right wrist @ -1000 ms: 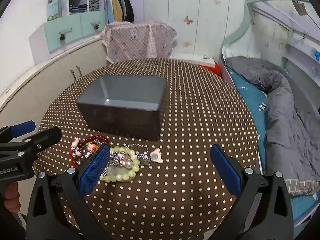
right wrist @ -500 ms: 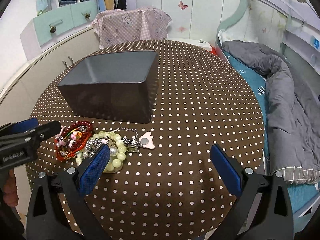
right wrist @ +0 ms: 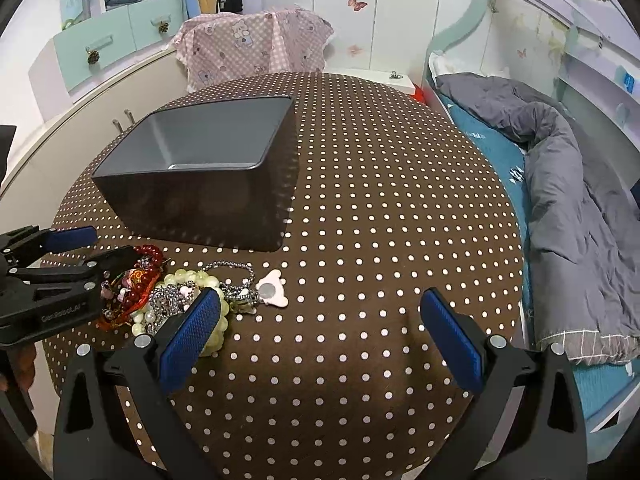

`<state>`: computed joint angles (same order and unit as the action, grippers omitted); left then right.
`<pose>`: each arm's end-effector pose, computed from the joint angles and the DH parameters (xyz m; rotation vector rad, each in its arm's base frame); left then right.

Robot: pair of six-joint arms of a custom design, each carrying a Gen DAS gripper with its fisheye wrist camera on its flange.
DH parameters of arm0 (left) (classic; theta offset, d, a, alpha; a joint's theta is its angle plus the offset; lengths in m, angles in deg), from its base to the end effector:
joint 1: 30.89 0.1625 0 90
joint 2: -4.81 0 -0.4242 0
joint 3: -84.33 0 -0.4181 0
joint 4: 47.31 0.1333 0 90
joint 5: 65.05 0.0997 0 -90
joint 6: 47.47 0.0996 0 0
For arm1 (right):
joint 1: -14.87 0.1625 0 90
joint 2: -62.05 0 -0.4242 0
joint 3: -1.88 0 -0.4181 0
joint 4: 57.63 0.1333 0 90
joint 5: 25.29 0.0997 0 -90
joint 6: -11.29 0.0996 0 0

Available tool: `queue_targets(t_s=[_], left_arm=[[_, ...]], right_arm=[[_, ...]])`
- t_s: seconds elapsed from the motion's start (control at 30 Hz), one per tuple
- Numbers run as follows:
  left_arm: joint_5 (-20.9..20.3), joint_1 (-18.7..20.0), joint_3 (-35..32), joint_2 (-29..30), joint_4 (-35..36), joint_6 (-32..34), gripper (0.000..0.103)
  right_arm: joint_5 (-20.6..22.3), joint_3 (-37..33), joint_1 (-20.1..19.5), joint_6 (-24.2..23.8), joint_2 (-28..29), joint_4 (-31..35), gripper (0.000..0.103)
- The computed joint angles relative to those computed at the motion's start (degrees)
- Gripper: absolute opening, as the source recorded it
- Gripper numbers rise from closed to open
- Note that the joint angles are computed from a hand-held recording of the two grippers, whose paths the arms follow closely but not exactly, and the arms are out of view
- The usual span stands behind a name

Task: Organize jewelry
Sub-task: 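Move the left tool toward the red bead bracelet while the right tool approaches the green bead bracelet, then grasp the dark red bead bracelet with the left tool while the right tool grasps the pale green bead bracelet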

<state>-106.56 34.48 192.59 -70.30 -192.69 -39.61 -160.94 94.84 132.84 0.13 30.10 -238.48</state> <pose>-0.0512 -0.6105 0.3204 0.4465 2.2574 -0.5961 0.3755 -0.5747 0.0105 0.5323 -2.2756 0.7551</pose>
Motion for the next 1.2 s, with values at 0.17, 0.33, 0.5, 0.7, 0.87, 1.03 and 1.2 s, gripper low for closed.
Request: queue_targets(t_s=[0.17,0.33,0.5,0.7,0.87,1.03,1.2], left_arm=[[2.78,0.14,-0.11,-0.27,1.09,2.61,0.066],[-0.83,0.38,-0.66,-0.42,2.40,7.06,0.039],[-1.97,0.27,-1.02,-0.19,2.71,8.27,0.011],[-6.17,2.07,-3.82,-0.88,6.86,4.11,0.009],[-7.85,2.71,-3.97,-2.35,6.64,2.29,0.009],[-8.42,2.51,-3.13,-4.02,3.98,1.90,0.009],[-11.43,3.35,-3.55,-4.17,5.48,-0.28,0.009]], right_arm=[[-0.04,-0.56,0.15,-0.62,0.41,1.22,0.096],[-0.44,-0.40,0.03,0.95,0.59,2.25,0.096],[-1.11,0.04,0.28,1.70,0.25,2.87,0.096],[1.67,0.73,-0.37,3.64,-0.86,5.96,0.096],[0.43,-0.12,0.19,0.58,0.53,5.01,0.095],[4.64,0.76,0.35,-2.88,-0.25,4.73,0.041],[10.55,1.99,-0.80,-0.62,-2.39,7.72,0.022]])
